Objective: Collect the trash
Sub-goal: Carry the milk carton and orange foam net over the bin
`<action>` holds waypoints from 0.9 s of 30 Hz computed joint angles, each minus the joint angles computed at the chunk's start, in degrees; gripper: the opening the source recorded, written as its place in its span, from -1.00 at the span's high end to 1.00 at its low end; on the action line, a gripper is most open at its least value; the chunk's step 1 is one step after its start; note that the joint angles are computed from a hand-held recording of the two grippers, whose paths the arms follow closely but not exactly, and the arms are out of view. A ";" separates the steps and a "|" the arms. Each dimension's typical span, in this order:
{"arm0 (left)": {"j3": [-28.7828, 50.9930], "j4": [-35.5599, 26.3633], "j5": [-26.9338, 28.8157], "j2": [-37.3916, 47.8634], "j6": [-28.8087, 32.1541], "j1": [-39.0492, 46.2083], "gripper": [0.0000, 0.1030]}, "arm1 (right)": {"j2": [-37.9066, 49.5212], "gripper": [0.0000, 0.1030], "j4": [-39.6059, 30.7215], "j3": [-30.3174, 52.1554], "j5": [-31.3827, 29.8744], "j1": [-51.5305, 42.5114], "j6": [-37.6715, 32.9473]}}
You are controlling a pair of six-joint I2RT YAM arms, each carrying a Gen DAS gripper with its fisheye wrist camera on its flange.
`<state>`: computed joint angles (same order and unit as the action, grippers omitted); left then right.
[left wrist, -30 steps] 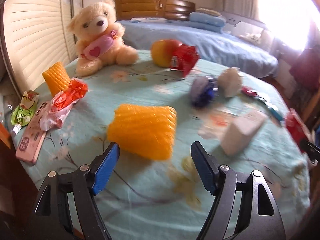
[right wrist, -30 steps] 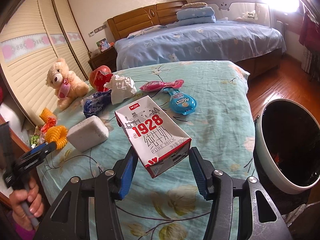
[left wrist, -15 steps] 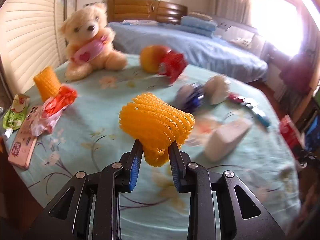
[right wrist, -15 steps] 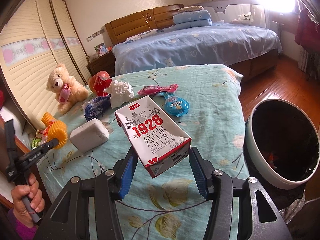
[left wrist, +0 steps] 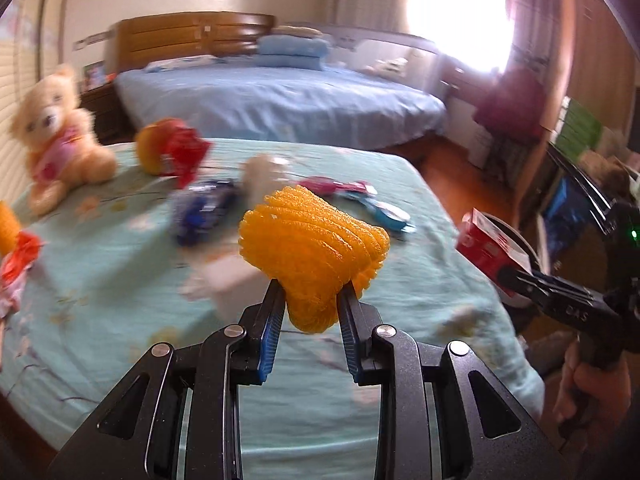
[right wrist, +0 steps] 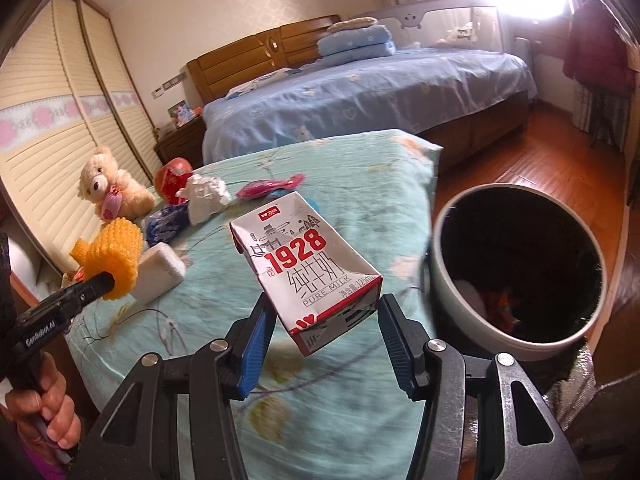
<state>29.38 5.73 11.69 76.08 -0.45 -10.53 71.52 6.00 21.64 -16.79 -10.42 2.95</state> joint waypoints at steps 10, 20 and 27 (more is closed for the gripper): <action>4.55 1.68 -4.63 8.09 -2.70 -14.11 0.50 | -1.23 -0.04 -1.66 -1.12 -3.54 -11.29 -4.72; 11.69 0.50 -6.44 14.91 -3.84 -21.87 0.50 | 1.42 -0.04 -0.32 -0.52 -2.86 -18.71 -8.16; 16.95 -0.27 -7.08 20.08 -4.40 -25.78 0.50 | 5.75 -0.04 1.05 1.36 -1.45 -21.77 -10.07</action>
<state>46.33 5.46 4.61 96.16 -4.85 -36.31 77.27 7.05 23.00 -18.24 -32.20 -7.12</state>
